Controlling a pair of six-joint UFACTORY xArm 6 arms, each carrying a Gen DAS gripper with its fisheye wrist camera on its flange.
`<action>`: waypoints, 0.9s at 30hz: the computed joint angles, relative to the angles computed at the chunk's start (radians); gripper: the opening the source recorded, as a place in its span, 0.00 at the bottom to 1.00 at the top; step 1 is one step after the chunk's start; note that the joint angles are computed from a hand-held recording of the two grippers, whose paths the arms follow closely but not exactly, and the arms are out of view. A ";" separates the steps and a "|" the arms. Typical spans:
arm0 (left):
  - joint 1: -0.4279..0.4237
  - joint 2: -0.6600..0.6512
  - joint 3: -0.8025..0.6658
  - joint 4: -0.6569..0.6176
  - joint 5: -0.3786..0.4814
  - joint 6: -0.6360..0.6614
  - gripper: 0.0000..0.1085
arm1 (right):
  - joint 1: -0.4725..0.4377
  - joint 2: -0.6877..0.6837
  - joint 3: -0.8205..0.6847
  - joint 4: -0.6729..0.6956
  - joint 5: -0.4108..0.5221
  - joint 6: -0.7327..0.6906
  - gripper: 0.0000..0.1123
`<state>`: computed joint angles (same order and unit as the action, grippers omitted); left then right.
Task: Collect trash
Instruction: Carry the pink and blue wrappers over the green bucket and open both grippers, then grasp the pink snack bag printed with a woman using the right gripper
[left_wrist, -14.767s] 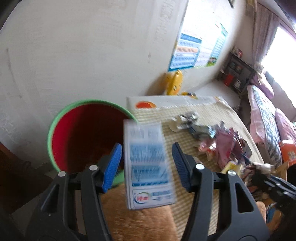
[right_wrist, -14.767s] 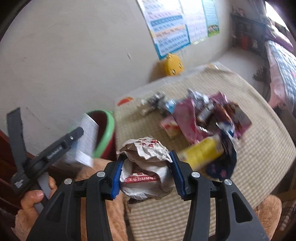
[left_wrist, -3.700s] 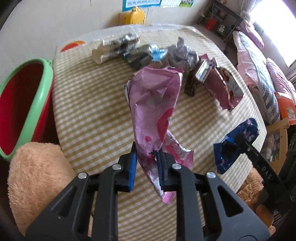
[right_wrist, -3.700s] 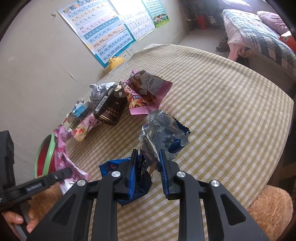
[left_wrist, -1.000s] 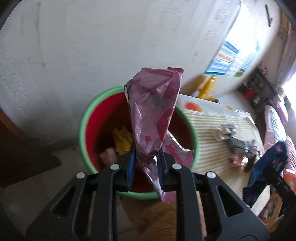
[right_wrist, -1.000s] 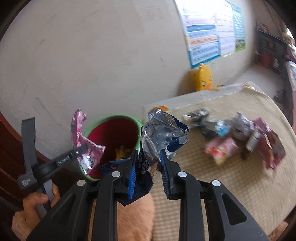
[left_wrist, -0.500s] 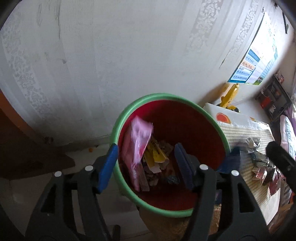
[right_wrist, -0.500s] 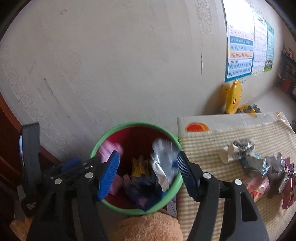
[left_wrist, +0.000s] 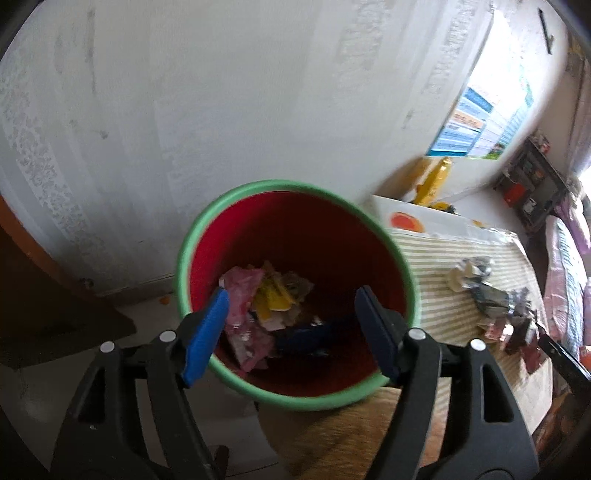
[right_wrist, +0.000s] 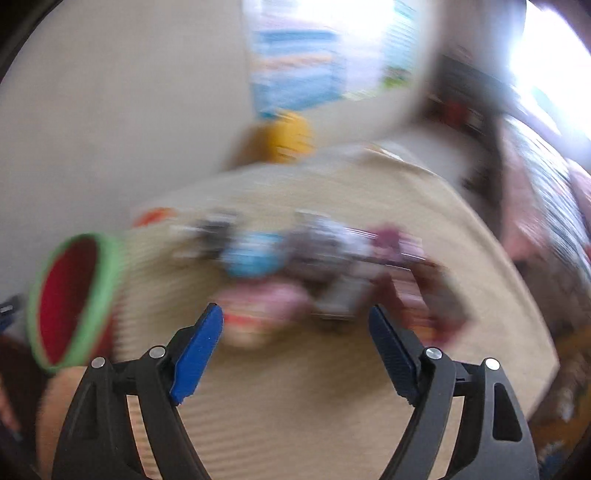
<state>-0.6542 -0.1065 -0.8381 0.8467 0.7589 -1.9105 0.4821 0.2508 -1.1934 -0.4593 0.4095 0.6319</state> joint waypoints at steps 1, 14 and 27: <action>-0.004 0.013 -0.017 -0.002 -0.003 0.013 0.65 | -0.026 0.012 -0.016 -0.018 0.033 -0.008 0.69; -0.109 0.253 -0.315 -0.077 -0.009 0.265 0.66 | -0.126 0.100 -0.051 0.307 0.094 -0.400 0.46; -0.131 0.747 -0.900 -0.351 -0.026 0.800 0.67 | -0.061 -0.417 0.560 0.964 -0.076 -0.659 0.45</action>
